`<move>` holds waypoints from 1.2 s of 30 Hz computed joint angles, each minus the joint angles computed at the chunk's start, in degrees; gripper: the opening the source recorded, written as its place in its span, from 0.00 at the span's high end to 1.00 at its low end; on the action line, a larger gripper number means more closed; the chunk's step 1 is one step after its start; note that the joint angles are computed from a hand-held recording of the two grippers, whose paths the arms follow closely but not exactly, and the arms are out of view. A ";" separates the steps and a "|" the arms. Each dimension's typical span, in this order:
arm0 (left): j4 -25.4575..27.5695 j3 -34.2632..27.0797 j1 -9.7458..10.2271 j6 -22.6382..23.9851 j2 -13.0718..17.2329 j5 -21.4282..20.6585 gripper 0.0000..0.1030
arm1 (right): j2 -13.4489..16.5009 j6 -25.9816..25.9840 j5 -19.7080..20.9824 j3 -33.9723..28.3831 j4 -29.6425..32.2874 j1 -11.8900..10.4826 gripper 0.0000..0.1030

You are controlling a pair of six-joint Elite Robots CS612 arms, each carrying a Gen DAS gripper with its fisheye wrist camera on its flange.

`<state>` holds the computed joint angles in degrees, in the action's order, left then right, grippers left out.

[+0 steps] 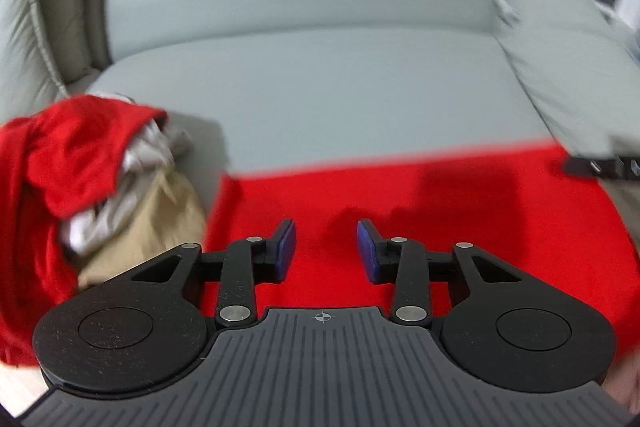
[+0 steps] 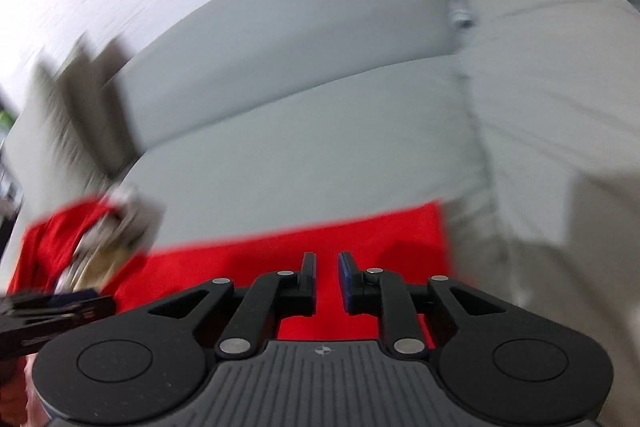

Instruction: Fold clothes

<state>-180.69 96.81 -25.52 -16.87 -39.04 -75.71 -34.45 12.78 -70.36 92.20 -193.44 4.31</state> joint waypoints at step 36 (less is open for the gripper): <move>-11.44 8.69 -2.75 -6.86 -1.60 3.98 0.53 | -4.95 1.44 -19.38 5.14 6.11 7.41 0.77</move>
